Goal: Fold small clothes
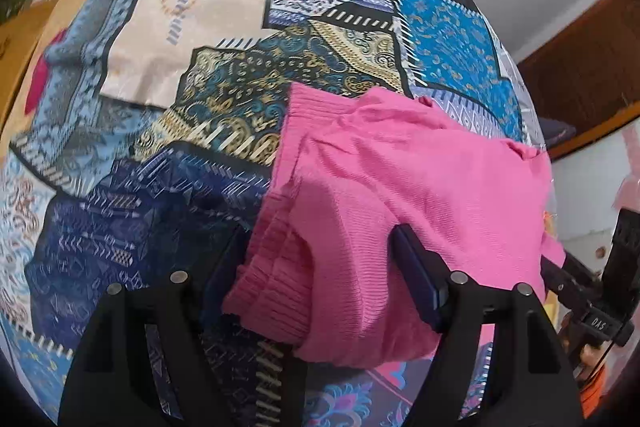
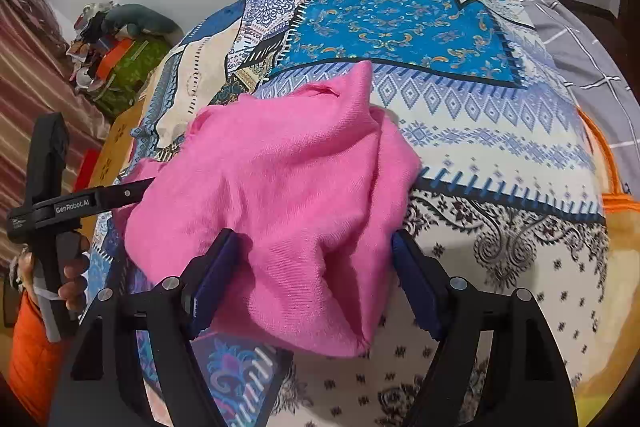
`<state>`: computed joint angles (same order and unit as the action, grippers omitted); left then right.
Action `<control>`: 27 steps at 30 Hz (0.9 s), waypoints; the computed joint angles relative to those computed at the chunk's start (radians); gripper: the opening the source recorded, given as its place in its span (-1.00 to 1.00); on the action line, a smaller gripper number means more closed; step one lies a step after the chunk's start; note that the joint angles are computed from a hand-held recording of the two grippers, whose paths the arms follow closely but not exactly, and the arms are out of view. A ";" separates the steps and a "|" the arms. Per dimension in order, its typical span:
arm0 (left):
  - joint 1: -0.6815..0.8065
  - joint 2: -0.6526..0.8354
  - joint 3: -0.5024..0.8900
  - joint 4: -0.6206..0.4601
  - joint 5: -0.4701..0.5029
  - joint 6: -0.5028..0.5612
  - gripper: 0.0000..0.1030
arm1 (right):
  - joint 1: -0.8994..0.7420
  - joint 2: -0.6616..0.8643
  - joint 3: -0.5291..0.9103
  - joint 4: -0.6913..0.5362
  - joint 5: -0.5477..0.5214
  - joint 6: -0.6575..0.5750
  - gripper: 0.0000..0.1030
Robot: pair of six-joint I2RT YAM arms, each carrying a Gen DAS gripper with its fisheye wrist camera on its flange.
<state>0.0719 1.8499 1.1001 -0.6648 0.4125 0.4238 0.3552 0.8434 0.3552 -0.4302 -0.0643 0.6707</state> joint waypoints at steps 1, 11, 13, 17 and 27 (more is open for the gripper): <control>-0.005 0.000 0.000 0.006 -0.002 0.003 0.44 | 0.003 0.003 -0.006 0.021 0.006 -0.001 0.48; -0.030 0.010 -0.012 0.038 0.050 0.003 -0.09 | -0.013 0.034 -0.013 0.121 -0.013 -0.014 -0.38; -0.032 0.007 -0.018 0.033 0.070 0.004 -0.35 | -0.005 0.034 -0.013 0.132 -0.022 -0.011 -0.56; -0.040 -0.041 -0.054 0.046 0.062 0.010 -0.52 | 0.037 0.006 -0.001 0.103 0.024 -0.002 -0.72; 0.012 -0.220 -0.097 -0.030 0.084 0.077 -0.57 | 0.194 -0.129 0.120 -0.103 0.181 0.059 -0.77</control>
